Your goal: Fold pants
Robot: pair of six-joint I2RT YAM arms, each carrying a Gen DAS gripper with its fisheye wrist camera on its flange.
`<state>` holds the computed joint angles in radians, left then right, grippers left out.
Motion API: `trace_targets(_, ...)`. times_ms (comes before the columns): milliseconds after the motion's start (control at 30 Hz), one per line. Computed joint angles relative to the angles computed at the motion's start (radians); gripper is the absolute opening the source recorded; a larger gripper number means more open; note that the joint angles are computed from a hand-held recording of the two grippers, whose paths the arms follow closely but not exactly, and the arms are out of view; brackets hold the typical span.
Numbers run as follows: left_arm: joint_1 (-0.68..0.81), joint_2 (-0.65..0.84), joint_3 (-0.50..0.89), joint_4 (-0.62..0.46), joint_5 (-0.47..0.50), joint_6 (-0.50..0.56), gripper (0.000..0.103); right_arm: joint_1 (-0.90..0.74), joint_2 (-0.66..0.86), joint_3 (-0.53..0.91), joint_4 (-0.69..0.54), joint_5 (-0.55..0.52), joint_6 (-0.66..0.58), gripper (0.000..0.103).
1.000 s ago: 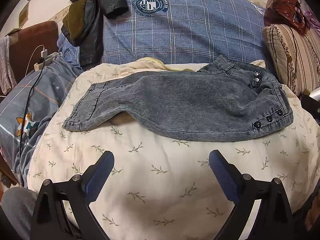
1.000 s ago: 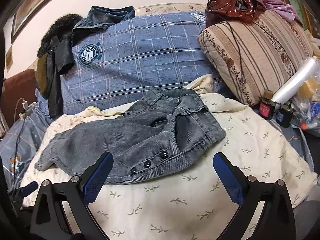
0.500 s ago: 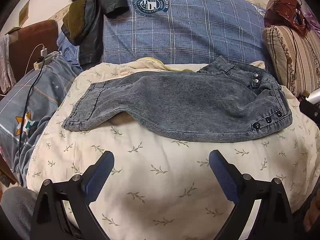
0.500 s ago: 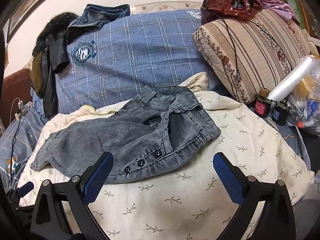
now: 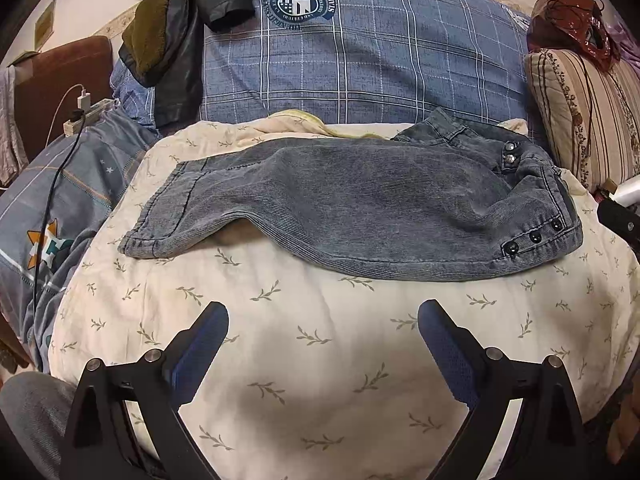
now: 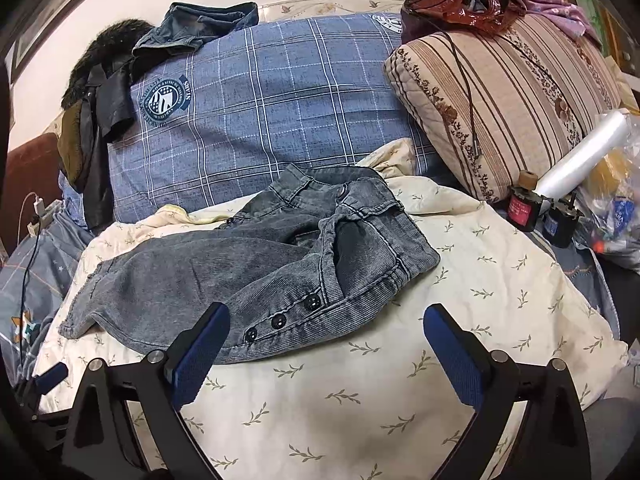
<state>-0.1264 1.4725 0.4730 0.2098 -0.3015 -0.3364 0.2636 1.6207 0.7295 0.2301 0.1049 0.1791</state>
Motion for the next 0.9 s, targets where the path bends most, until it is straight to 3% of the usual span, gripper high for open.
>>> trace_targets(100,0.029,0.003,0.021,-0.036,0.057,-0.007,0.096,-0.028,0.003,0.012,-0.021,-0.050,0.019,0.096)
trace_targets(267,0.127,0.037,0.122,-0.196,0.212,-0.013,0.096,-0.069,0.037,0.051,-0.076,-0.132,0.042,0.089)
trace_targets(433,0.212,0.131,0.221,-0.189,0.358,-0.001,0.089,-0.125,0.077,0.111,-0.137,-0.251,0.063,0.086)
trace_targets(467,0.230,0.168,0.264,-0.215,0.388,-0.004,0.083,-0.148,0.100,0.147,-0.174,-0.289,0.081,0.086)
trace_targets(567,0.281,0.299,0.414,-0.311,0.470,-0.016,0.079,-0.198,0.187,0.293,-0.300,-0.347,0.110,0.086)
trace_targets(667,0.325,0.413,0.538,-0.353,0.582,-0.048,0.078,-0.221,0.299,0.472,-0.432,-0.324,0.124,0.086)
trace_targets(767,0.340,0.473,0.562,-0.307,0.612,-0.047,0.077,-0.250,0.366,0.523,-0.440,-0.325,0.153,0.082)
trace_targets(900,0.333,0.508,0.488,-0.115,0.588,-0.049,0.071,-0.285,0.436,0.520,-0.413,-0.372,0.173,0.073)
